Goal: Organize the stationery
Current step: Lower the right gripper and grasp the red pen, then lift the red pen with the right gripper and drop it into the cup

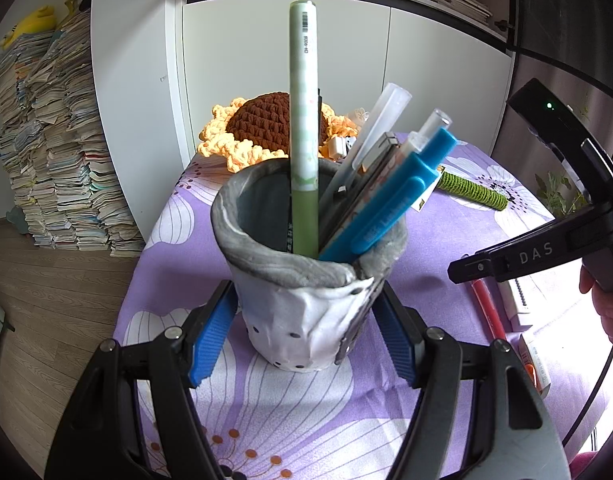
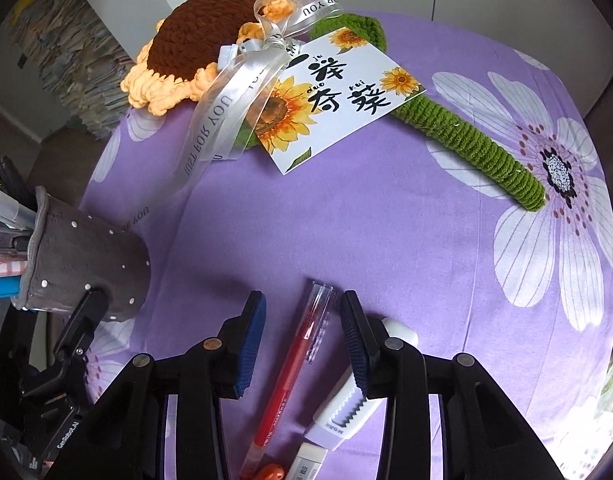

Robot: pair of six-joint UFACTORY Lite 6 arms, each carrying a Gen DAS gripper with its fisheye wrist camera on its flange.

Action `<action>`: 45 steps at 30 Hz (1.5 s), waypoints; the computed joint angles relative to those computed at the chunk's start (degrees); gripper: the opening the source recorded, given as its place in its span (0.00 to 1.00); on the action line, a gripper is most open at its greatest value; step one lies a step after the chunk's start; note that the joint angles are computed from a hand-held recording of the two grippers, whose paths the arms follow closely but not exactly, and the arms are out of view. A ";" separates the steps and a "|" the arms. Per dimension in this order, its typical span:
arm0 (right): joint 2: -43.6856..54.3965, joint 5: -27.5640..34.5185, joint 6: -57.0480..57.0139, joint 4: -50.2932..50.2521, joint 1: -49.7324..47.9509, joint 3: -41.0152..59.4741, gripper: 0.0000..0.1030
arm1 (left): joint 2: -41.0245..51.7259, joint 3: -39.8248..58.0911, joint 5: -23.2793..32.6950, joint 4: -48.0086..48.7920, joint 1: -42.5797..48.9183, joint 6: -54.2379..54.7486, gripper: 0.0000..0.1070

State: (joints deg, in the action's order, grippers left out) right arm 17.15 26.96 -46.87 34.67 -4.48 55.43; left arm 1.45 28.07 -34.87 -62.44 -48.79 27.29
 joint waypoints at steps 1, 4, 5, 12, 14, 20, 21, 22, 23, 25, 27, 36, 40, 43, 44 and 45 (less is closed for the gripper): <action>-0.38 -1.14 0.66 -0.88 0.80 -0.55 0.38 | -0.11 -0.06 0.01 -0.08 0.00 0.10 0.64; -1.84 -5.76 6.11 -6.96 4.64 -2.52 0.31 | -0.28 -0.11 0.07 -0.19 0.01 0.28 0.64; -2.45 -7.41 7.78 -8.97 5.69 -3.38 0.20 | -0.24 -0.08 0.08 -0.19 0.01 0.28 0.64; -6.54 -4.53 -2.46 1.38 4.40 -4.67 0.17 | -0.27 -0.09 0.08 -0.25 0.00 0.33 0.64; -9.28 -2.53 -5.15 3.94 3.16 -4.92 0.16 | -0.39 -0.16 0.09 -0.31 0.00 0.41 0.64; -21.46 2.24 -11.54 9.99 0.03 -9.69 0.15 | -0.29 -0.11 0.07 -0.30 -0.03 0.37 0.64; -23.06 2.68 -11.89 10.92 0.14 -10.22 0.15 | -0.23 -0.06 0.06 -0.29 -0.04 0.35 0.64; -24.14 3.81 -12.69 11.74 -0.50 -9.94 0.15 | -0.14 -0.01 0.04 -0.28 -0.05 0.32 0.64; -24.78 5.01 -13.60 12.51 -1.31 -9.18 0.15 | -0.14 -0.01 0.04 -0.28 -0.05 0.32 0.64; -27.85 7.23 -15.48 14.00 -2.98 -9.61 0.11 | -0.13 0.00 0.03 -0.27 -0.06 0.30 0.64; -30.91 8.57 -16.62 15.30 -3.72 -10.37 0.11 | -0.16 -0.02 0.04 -0.29 -0.06 0.33 0.64; -39.30 14.36 -20.38 21.03 -4.63 -10.35 0.11 | -0.22 -0.04 0.05 -0.38 -0.07 0.44 0.64; -42.19 19.01 -22.66 26.22 -4.30 -8.50 0.11 | -0.03 0.08 0.01 -0.30 -0.10 0.30 0.64; -43.87 21.63 -23.34 29.42 -3.03 -6.94 0.11 | -0.12 0.02 0.02 -0.35 -0.10 0.38 0.64; -44.32 22.10 -23.64 30.41 -2.53 -6.47 0.11 | -0.18 -0.01 0.04 -0.36 -0.09 0.40 0.64; -44.67 22.47 -24.09 31.61 -2.10 -6.09 0.11 | -0.17 0.00 0.02 -0.41 -0.12 0.44 0.64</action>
